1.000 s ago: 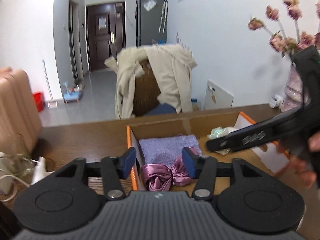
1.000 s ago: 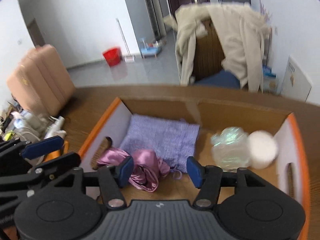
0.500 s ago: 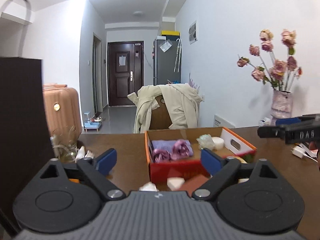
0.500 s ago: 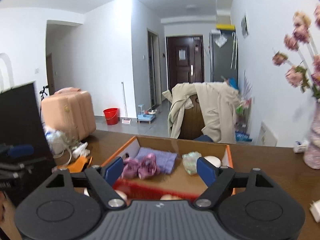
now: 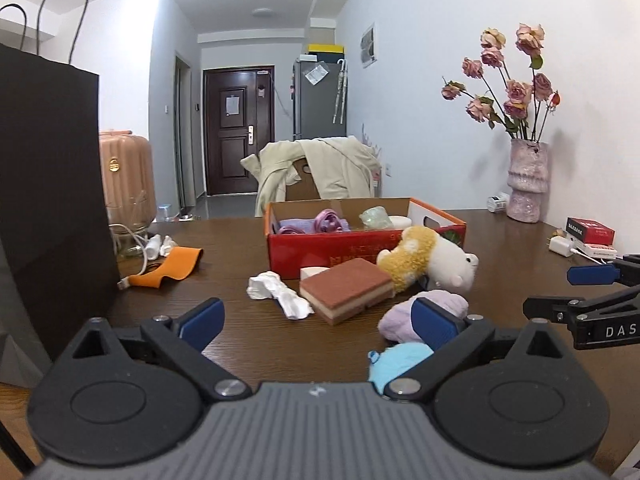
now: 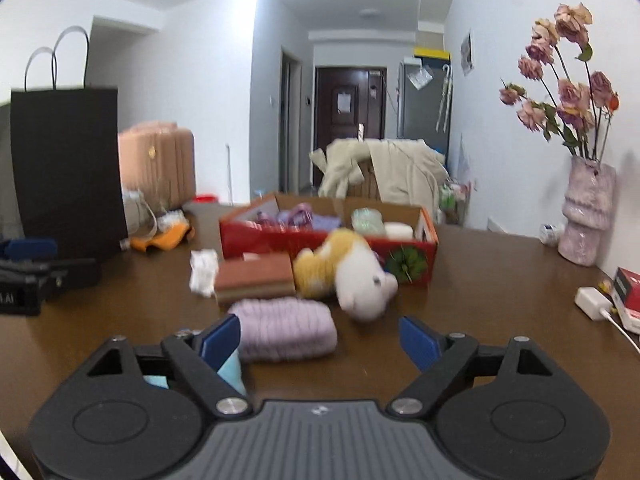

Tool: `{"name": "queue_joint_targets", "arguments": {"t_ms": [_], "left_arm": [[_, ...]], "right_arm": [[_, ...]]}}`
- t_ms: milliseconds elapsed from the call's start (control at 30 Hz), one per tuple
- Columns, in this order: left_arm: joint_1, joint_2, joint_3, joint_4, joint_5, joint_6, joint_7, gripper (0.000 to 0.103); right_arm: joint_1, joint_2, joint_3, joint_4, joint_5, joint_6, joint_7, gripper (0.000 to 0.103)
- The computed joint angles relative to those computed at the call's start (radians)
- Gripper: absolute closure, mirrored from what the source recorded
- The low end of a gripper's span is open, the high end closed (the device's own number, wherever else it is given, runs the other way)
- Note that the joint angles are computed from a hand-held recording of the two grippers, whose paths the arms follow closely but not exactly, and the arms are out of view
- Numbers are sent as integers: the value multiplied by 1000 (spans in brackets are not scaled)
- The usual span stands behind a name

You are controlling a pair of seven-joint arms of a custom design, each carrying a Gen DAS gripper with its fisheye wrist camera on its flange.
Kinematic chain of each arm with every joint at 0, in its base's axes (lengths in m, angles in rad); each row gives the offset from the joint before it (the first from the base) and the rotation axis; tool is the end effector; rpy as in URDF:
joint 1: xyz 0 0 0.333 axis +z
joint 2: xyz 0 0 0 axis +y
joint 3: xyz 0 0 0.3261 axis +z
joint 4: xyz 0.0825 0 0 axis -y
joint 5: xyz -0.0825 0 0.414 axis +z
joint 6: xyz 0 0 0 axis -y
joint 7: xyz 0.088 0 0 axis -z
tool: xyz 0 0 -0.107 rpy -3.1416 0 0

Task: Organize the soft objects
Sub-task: 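Grasp the yellow-white plush toy with the right tool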

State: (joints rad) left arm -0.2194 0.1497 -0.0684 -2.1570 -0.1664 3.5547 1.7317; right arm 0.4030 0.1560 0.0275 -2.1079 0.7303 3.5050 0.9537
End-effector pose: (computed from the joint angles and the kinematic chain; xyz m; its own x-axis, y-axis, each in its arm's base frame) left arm 0.6015 -0.1547 0.4746 -0.2247 -0.9742 -0.0191 -0.3094 0.0899 -0.9467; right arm 0.5913 0.1824 0.4660 0.1781 -0.9838 0.0187 -0.3852 -0.0872 -0.9187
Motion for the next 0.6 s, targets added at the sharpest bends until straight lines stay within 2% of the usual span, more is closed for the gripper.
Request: {"name": "queue_joint_targets", "arguments": {"t_ms": [67, 100, 167, 233, 300, 400, 433, 467, 500, 533, 600], "left_arm": [[24, 20, -14, 23, 49, -15, -50, 1], [11, 28, -3, 36, 38, -31, -40, 1], [-45, 54, 42, 79, -13, -71, 14, 1], [-71, 85, 67, 125, -17, -96, 18, 1], [-23, 129, 27, 193, 61, -134, -41, 1], [38, 222, -40, 336, 158, -202, -93, 1], [43, 256, -50, 387, 182, -219, -98, 1], [14, 297, -24, 453, 197, -240, -100, 1], [-9, 334, -1, 512, 211, -261, -105, 1], [-13, 373, 1, 574, 229, -284, -109, 1], [-66, 455, 66, 707, 255, -337, -135, 1]], "right_arm": [[49, 7, -36, 17, 116, 3, -86, 17], [48, 11, -36, 23, 133, 5, -96, 17], [32, 25, -26, 30, 129, 12, -83, 17], [6, 46, -12, 42, 91, 15, -44, 17], [13, 80, -34, 87, 100, -9, -54, 18], [96, 155, -147, 200, 177, -65, -141, 18], [92, 178, -155, 230, 161, -78, -133, 19], [96, 208, -175, 269, 145, -100, -125, 21], [125, 234, -222, 304, 147, -125, -120, 23], [139, 265, -254, 343, 138, -153, -106, 25], [126, 315, -267, 412, 105, -194, -76, 25]]}}
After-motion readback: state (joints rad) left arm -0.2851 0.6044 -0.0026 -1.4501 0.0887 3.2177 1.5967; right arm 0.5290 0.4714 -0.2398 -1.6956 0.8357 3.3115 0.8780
